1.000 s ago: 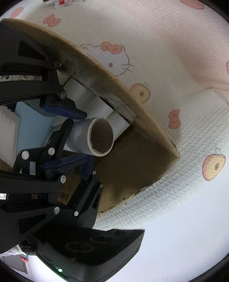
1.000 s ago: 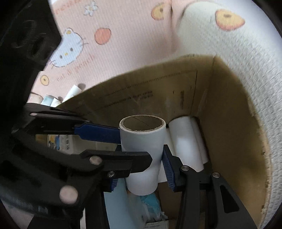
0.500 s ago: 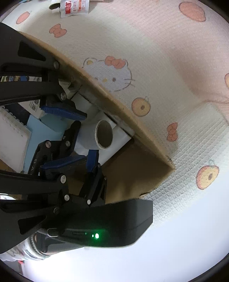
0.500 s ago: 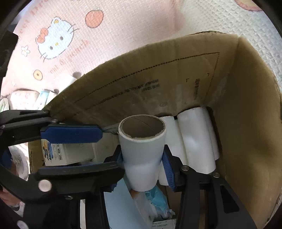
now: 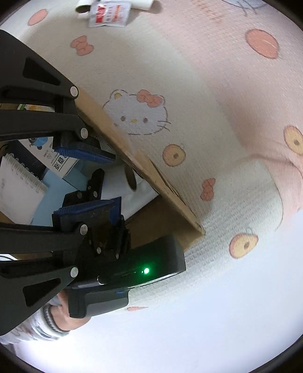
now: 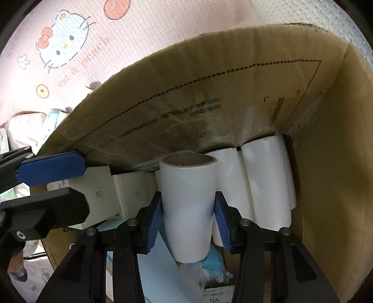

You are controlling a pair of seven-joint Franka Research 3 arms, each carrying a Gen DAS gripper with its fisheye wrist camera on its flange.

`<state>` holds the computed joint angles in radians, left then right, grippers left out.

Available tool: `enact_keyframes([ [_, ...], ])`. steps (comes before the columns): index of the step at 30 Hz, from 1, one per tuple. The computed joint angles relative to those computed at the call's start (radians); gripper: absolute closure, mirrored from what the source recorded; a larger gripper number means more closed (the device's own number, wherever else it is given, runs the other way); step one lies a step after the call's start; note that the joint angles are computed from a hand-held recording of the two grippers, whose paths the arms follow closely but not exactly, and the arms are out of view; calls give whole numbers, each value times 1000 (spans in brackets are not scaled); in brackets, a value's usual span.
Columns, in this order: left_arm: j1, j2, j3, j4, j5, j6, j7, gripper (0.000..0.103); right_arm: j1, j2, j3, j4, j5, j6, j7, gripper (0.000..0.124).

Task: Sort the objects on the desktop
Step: 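Lower both held tubes down into the cardboard box, then open both tools and push the tubes against the row of tubes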

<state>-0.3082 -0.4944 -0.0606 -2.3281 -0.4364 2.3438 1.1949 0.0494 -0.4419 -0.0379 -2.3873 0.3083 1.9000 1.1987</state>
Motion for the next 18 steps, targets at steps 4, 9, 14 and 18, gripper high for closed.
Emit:
enact_keyframes([
  [4,-3,18,-10,25,43,5,57,67,-5,-29,-5,-15,2,8,-1,82],
  [9,-8,18,-11,29,56,20,86,66,-22,-62,-9,-20,-1,-5,29,82],
  [14,-30,37,2,42,17,23,142,76,-34,-107,-38,-44,36,1,25,82],
  [18,-39,81,7,79,-24,-22,191,89,-64,-153,-45,-70,39,22,34,83],
])
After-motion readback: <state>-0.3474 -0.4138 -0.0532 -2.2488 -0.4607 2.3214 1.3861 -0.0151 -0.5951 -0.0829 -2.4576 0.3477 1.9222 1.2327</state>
